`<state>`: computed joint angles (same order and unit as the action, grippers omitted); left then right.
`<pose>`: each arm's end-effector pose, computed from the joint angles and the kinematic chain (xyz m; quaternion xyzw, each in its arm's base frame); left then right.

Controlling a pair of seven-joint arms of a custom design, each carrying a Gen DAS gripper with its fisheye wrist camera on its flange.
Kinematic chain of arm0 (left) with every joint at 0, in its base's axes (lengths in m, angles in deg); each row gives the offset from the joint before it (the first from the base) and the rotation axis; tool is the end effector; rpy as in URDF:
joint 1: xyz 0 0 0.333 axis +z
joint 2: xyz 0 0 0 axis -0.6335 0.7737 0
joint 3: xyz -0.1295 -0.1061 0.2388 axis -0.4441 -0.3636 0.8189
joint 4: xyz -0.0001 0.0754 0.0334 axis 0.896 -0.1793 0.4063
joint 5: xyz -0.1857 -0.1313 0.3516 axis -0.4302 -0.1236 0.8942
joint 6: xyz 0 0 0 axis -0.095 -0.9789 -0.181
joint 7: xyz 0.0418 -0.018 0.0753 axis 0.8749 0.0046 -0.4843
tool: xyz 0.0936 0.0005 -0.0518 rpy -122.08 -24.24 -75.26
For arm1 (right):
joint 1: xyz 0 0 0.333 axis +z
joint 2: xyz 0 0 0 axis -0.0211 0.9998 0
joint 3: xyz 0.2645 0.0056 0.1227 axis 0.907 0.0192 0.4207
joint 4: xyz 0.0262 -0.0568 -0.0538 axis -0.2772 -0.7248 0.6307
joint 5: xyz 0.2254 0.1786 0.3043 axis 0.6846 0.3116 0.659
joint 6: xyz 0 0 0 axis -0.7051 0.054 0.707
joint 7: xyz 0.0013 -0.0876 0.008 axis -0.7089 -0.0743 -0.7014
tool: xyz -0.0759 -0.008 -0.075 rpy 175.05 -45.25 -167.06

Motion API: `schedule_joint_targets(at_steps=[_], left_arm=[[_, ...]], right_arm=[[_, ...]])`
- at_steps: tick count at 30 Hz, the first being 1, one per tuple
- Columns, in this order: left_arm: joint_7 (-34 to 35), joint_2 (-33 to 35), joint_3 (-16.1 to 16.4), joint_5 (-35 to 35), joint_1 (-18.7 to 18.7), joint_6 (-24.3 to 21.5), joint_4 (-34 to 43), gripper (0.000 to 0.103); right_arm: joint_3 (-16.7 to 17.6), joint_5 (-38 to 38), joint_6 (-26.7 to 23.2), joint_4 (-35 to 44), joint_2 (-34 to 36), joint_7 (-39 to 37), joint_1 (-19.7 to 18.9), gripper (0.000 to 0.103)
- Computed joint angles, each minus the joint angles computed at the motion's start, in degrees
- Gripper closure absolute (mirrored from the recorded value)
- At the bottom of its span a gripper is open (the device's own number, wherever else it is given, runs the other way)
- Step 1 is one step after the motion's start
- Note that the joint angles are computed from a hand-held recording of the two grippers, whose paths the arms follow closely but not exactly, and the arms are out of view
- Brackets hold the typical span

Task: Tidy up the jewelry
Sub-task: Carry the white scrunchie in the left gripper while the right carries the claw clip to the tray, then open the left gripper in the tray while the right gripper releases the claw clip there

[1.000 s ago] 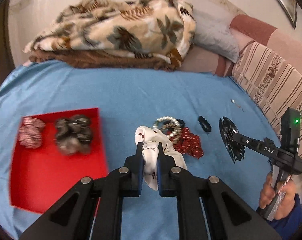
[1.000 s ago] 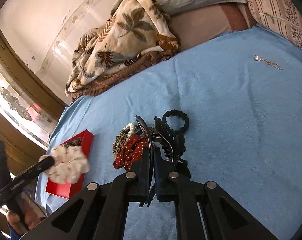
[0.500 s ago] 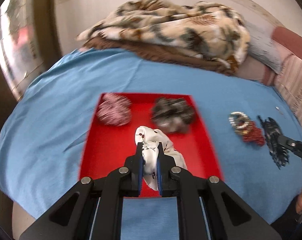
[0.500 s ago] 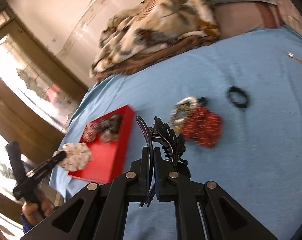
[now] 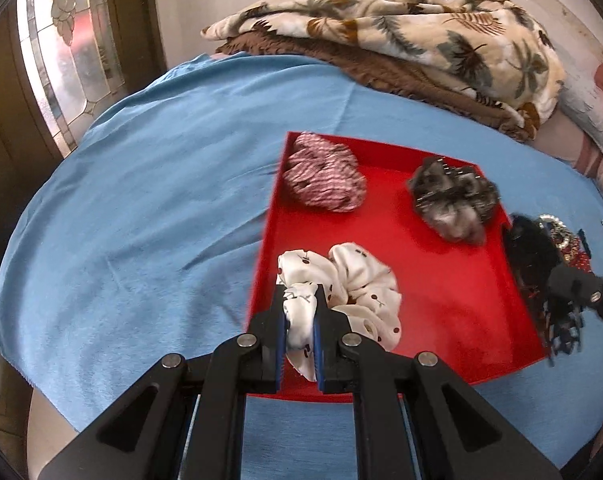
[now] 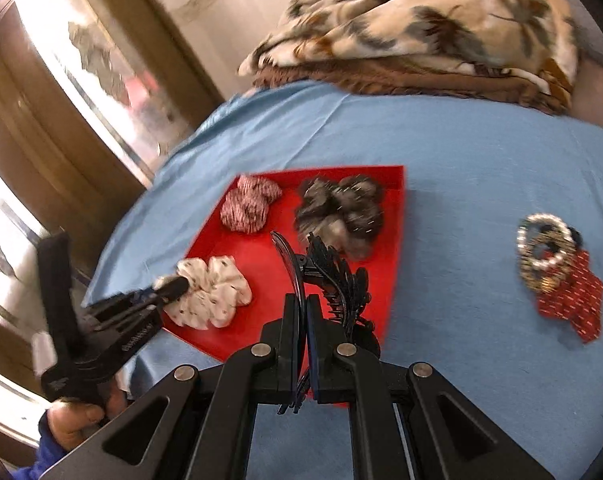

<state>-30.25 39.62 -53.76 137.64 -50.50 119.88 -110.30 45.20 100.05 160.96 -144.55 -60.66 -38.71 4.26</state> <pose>0.5493 -0.2272 0.3552 -0.7255 0.6078 -0.2107 0.2448 0.6098 0.0592 0.3906 -0.7823 0.5240 -0.0614 0.3311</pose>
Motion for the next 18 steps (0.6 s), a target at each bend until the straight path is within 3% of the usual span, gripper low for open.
schedule_joint_targets(at_steps=[2,5,11,14,16,18], left_arm=[[0.2,-0.4,0.2,-1.0,0.4,0.1,-0.9,0.092],[2.2,-1.0,0.3,-4.7,1.4,3.8,-2.8,0.092],[-1.0,-1.3,0.1,-1.0,1.1,3.1,-2.6,0.088],[-4.7,-1.9,0.3,2.6,1.1,5.2,-3.1,0.077],[-8.5,-2.3,0.3,6.6,1.2,5.9,-3.1,0.062],[-14.0,-2.8,0.1,12.5,1.1,4.9,-2.9,0.054]], right_arm=[[0.3,-2.0,0.8,0.3,1.3,1.4,0.6,0.098],[0.7,-3.7,1.8,0.0,2.3,2.5,0.6,0.097],[1.1,-5.2,2.8,0.1,2.8,4.1,0.3,0.095],[1.1,-6.6,3.4,0.2,3.2,5.8,0.2,0.093],[1.2,-6.9,3.4,0.2,3.1,6.3,0.1,0.093],[1.3,-6.5,3.5,-0.2,2.7,5.7,-0.2,0.081]])
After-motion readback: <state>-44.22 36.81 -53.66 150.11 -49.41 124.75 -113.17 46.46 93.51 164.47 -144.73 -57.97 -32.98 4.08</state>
